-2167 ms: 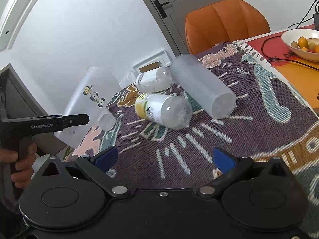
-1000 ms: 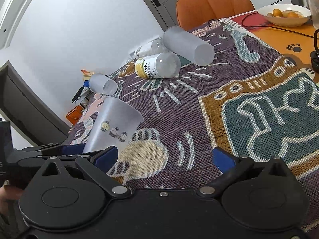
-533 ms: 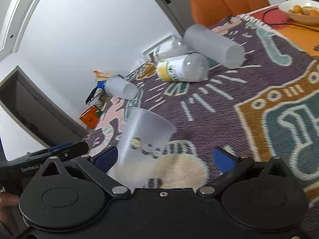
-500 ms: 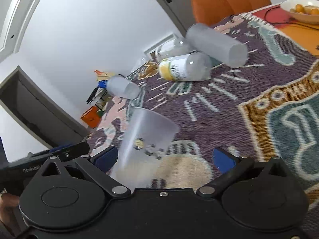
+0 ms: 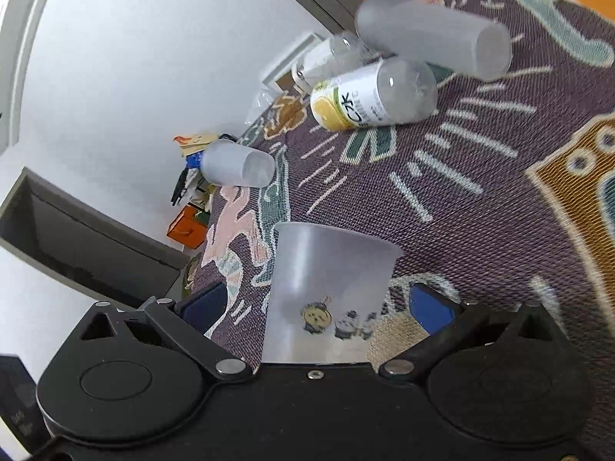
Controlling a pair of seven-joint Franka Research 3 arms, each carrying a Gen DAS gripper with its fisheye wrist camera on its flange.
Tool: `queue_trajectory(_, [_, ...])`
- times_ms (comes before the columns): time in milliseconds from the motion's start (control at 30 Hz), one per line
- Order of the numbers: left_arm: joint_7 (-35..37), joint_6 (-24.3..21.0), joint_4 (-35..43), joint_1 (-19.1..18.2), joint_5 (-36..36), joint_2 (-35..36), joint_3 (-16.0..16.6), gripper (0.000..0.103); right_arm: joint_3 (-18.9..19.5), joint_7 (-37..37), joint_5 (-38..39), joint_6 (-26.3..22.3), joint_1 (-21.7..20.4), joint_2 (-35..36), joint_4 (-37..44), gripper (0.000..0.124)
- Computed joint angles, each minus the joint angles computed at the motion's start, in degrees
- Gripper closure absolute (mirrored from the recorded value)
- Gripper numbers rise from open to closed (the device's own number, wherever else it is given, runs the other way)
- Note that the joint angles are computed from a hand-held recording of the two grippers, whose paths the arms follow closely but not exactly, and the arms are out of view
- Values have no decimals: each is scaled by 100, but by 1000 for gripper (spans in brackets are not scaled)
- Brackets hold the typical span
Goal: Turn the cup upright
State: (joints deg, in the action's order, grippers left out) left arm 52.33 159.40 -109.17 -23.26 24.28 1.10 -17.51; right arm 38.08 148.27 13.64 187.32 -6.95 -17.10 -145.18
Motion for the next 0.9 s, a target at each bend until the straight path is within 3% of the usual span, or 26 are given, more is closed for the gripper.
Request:
queue_trajectory(100, [216,72,-50,57,-414,13,29,7,250,163,-78,-122,-305,225,215,21])
queue_trajectory(200, [320,111,-107,102,-599,29,52,7,230,366,-273,-184,-341,490,389,21])
queue_trajectory(467, [566,178,-191,196,-916,65,87,7,1138,1352,-1332,-441,-1527,739,715,22])
queue_trajectory(500, [587,172,-180,197,-961,75,82,7,1227,1465,-1469,-506,-1645,724,746,30])
queue_trajectory(533, [624,175,-176,200,-1023,84,77,7,1301,1573,-1607,-593,-1751,695,774,49])
queue_trajectory(667, [681,214,-190,186,-1153,85,55,7,590,1454,-1616,-470,-1043,687,619,50])
queue_trajectory(800, [621,276,-241,151,-1207,14,34,7,499,1527,-1943,-322,-969,245,382,50])
queue_trajectory(900, [498,394,-364,135,-1139,-118,32,7,731,1314,-1956,-269,-1171,-240,262,51])
